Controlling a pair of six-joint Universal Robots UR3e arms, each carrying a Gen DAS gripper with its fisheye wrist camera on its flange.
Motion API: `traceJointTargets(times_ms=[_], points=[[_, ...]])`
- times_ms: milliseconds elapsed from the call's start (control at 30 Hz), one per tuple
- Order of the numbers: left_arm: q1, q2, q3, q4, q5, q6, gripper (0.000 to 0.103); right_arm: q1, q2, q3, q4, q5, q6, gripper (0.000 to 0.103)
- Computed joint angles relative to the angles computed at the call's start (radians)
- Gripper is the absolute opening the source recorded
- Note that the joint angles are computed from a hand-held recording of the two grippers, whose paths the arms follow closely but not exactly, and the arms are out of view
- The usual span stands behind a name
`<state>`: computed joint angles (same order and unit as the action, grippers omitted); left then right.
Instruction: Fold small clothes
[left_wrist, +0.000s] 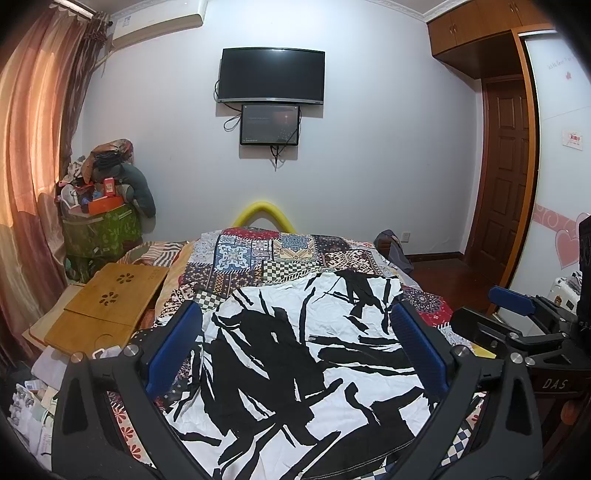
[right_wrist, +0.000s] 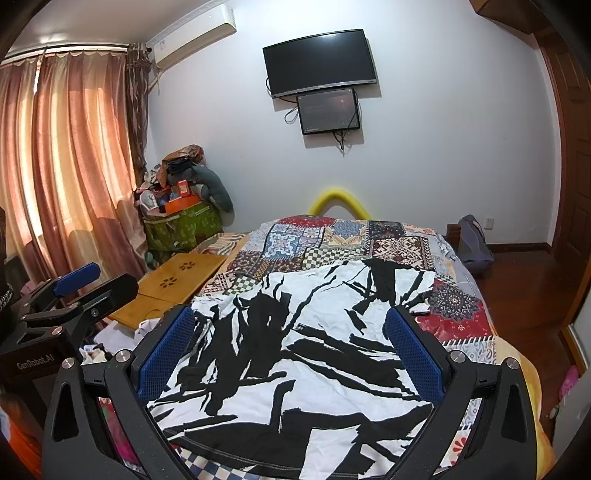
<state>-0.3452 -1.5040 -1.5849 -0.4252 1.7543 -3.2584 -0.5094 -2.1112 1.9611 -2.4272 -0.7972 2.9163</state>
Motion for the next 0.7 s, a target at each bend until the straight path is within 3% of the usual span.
traceJointTargets(times_ms=[333, 700], points=[[0.068, -0.018, 0.011, -0.004, -0.084, 0.003, 0.103, 0.067, 0.093, -0.041, -0.051, -0.061, 0.022, 0.103], [0.252, -0.175, 0.14, -0.098, -0.146, -0.006, 0.103, 0.228, 0.389, -0.219, -0.124, -0.215, 0.052, 0.103]])
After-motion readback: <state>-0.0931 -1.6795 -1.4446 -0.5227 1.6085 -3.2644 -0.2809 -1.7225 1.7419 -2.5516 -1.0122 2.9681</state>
